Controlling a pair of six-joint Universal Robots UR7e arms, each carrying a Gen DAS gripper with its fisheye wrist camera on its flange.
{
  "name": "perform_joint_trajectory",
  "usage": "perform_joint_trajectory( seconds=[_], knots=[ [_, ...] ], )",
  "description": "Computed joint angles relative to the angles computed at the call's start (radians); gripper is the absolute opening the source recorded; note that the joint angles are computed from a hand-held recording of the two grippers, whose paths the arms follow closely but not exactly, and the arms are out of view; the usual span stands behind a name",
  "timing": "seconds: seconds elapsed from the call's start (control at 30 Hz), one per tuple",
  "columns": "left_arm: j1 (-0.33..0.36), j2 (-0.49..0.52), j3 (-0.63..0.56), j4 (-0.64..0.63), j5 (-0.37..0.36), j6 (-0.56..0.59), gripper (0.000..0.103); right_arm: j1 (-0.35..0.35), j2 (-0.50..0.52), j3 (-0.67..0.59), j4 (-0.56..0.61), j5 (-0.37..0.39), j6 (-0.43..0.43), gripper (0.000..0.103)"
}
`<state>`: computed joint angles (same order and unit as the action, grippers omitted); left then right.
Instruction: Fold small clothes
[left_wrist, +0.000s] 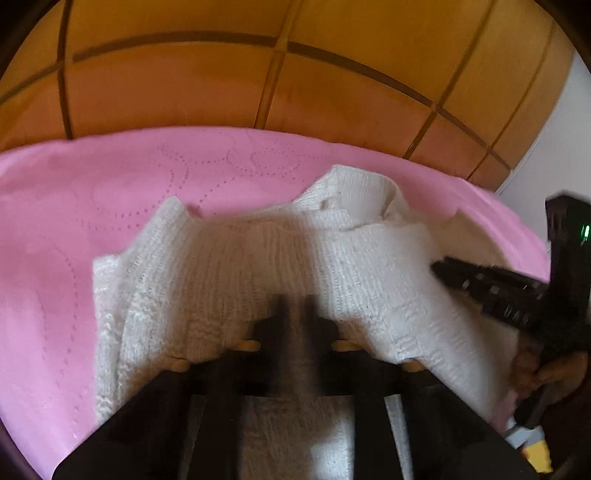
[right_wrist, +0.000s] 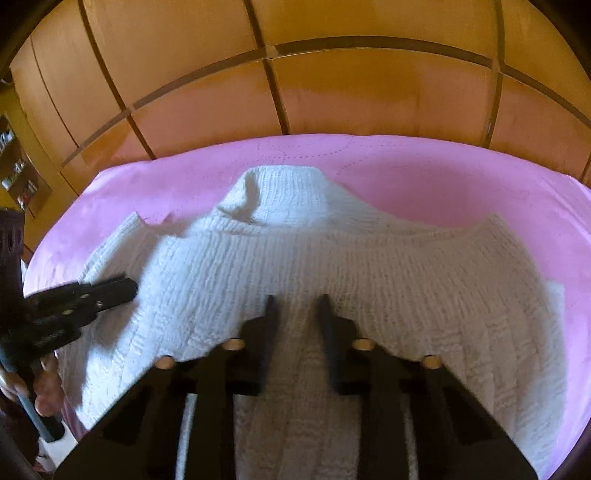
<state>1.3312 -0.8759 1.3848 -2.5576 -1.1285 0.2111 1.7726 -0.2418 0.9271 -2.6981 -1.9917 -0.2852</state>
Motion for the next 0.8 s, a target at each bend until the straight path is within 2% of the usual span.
perform_joint_trajectory(
  seconds=[0.13, 0.3, 0.4, 0.5, 0.57, 0.63, 0.67, 0.7, 0.73, 0.77, 0.8],
  knots=[
    [-0.009, -0.012, 0.033, -0.115, -0.004, 0.006, 0.003, 0.014, -0.018, 0.027, -0.069, -0.002, -0.047, 0.004],
    [-0.026, 0.012, -0.005, -0.181, 0.038, 0.027, 0.003, 0.032, 0.008, -0.029, -0.137, 0.008, -0.069, 0.003],
    [-0.027, 0.052, -0.064, -0.145, 0.065, 0.001, 0.003, 0.025, 0.061, -0.115, -0.08, -0.036, -0.05, 0.003],
    [-0.015, 0.119, -0.143, -0.031, 0.151, -0.036, 0.003, 0.004, 0.121, -0.204, 0.036, -0.088, 0.001, 0.004],
    [-0.009, 0.137, -0.156, -0.012, 0.183, -0.046, 0.004, -0.005, 0.134, -0.211, 0.028, -0.087, -0.003, 0.005],
    [-0.006, 0.131, -0.147, -0.025, 0.179, -0.044, 0.006, -0.011, 0.121, -0.184, -0.004, -0.069, 0.008, 0.008],
    [-0.007, 0.12, -0.145, -0.008, 0.172, -0.063, 0.007, -0.01, 0.115, -0.179, -0.002, -0.066, 0.008, 0.01],
    [-0.007, 0.109, -0.137, 0.0, 0.164, -0.074, 0.008, -0.008, 0.107, -0.168, -0.01, -0.071, 0.003, 0.016],
    [-0.011, 0.095, -0.124, -0.007, 0.161, -0.079, 0.013, -0.006, 0.095, -0.15, -0.022, -0.076, -0.002, 0.022],
    [-0.019, 0.078, -0.099, -0.035, 0.173, -0.072, 0.023, -0.001, 0.083, -0.128, -0.052, -0.085, -0.01, 0.039],
    [-0.025, 0.061, -0.075, -0.058, 0.177, -0.064, 0.026, 0.003, 0.066, -0.096, -0.082, -0.077, -0.012, 0.053]
  ],
)
